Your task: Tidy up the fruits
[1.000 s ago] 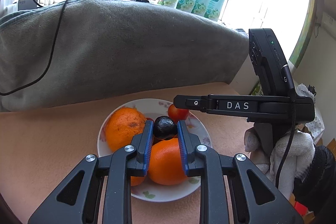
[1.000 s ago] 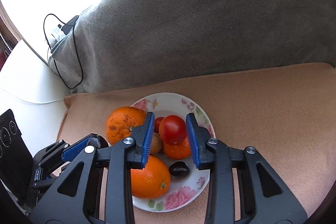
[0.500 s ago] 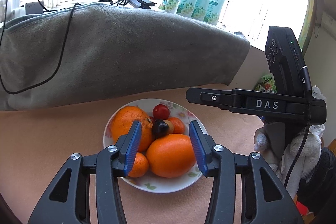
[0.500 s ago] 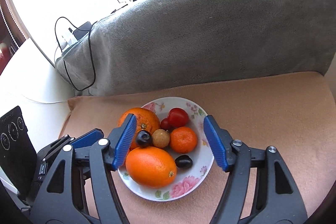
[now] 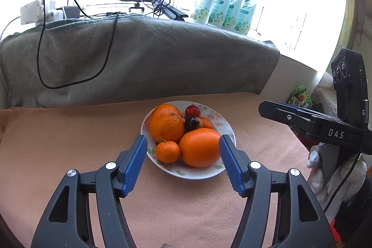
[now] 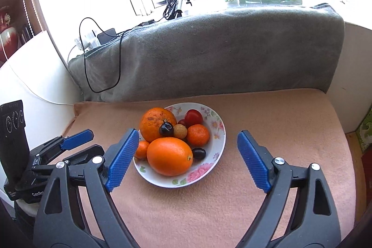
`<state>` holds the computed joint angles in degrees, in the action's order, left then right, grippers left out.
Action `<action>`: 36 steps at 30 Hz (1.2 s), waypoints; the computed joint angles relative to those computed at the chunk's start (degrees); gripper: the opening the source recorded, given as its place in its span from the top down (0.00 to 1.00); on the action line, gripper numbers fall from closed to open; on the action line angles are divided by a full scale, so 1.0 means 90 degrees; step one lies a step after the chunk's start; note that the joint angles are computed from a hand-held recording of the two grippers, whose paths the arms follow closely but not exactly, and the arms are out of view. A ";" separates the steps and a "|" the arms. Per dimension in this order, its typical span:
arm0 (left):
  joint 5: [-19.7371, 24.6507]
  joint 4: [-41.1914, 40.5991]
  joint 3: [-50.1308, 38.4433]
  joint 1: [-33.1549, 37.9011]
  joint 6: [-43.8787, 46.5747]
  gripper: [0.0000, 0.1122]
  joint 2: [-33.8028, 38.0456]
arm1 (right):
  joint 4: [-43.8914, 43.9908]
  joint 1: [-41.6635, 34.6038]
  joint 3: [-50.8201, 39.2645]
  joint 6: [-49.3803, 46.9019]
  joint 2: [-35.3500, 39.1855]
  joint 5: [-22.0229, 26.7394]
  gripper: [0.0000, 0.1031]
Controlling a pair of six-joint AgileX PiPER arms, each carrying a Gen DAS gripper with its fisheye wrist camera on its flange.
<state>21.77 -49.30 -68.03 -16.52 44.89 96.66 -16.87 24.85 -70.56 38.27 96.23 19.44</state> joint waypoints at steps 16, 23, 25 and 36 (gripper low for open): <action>-0.0935 0.2735 0.1339 -0.0393 -0.2874 0.27 -0.1366 | -0.4730 0.1705 0.1348 0.4790 -0.1076 0.1910 0.03; -0.0966 0.4532 0.1489 -0.0451 -0.4677 0.27 -0.1500 | -0.4898 0.1952 0.1556 0.5113 -0.1147 0.2328 0.02; -0.0939 0.4705 0.1519 -0.0456 -0.4822 0.27 -0.1512 | -0.4862 0.1948 0.1598 0.5144 -0.1152 0.2338 0.02; -0.0858 0.5500 0.1618 -0.0504 -0.5622 0.27 -0.1576 | -0.4860 0.2029 0.1691 0.5303 -0.1187 0.2479 0.02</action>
